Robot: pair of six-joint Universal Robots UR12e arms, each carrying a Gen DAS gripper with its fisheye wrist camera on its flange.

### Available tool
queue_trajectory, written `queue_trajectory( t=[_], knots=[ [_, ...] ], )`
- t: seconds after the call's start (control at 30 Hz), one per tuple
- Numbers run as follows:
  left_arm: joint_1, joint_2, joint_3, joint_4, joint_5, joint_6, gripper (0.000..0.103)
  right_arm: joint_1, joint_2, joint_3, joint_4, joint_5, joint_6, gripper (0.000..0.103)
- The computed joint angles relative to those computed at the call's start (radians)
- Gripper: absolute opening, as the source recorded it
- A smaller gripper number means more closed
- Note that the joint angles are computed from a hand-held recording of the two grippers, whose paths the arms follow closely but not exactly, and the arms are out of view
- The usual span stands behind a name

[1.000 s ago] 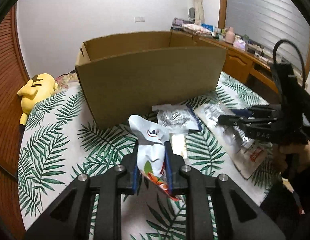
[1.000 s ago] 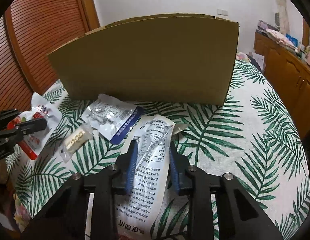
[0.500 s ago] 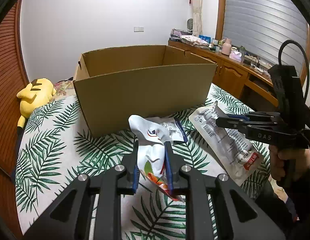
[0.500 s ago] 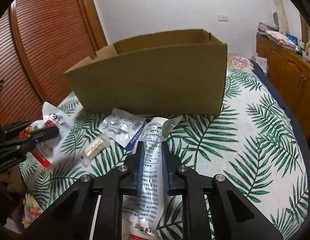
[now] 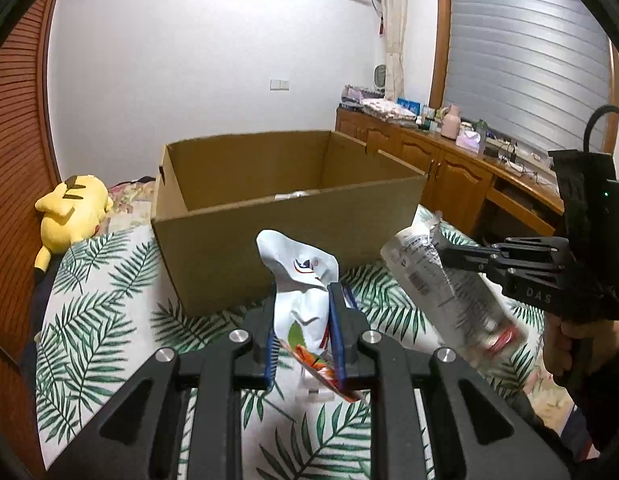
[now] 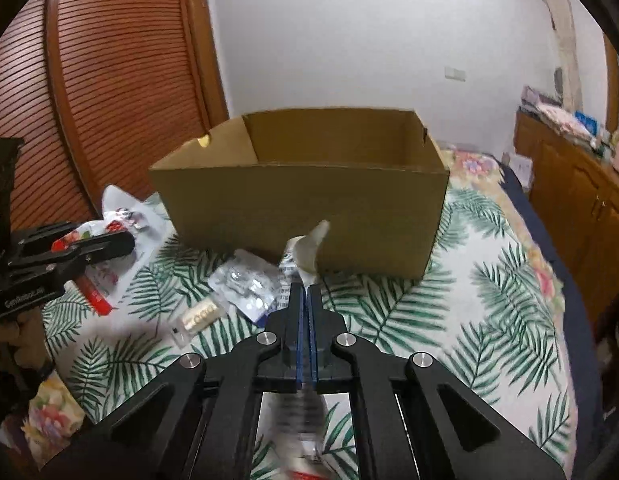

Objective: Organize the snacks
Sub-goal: 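Carry both white pouches into the box and open both tools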

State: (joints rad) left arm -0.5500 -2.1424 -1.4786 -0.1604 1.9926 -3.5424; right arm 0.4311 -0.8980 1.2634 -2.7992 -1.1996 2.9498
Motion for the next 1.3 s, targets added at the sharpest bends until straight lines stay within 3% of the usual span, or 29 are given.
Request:
queue_trajectory(
  t=[0.13, 0.4, 0.67, 0.87, 1.3],
  knots=[
    [0.003, -0.006, 0.016, 0.012, -0.002, 0.012, 0.019, 0.007, -0.001, -0.012, 0.014, -0.023, -0.058, 0.0],
    [0.011, -0.017, 0.047, 0.038, 0.001, 0.032, 0.019, 0.004, -0.006, -0.037, -0.013, -0.024, -0.077, 0.0],
    [0.034, -0.035, 0.114, 0.065, 0.024, 0.096, 0.019, 0.011, 0.022, -0.155, -0.057, -0.038, -0.108, 0.0],
    [0.059, -0.056, 0.167, 0.045, 0.028, 0.124, 0.019, 0.026, 0.078, -0.283, -0.049, -0.063, -0.135, 0.0],
    [0.107, -0.109, 0.23, -0.016, -0.002, 0.086, 0.019, 0.05, 0.265, -0.602, 0.077, -0.123, -0.165, 0.0]
  ],
)
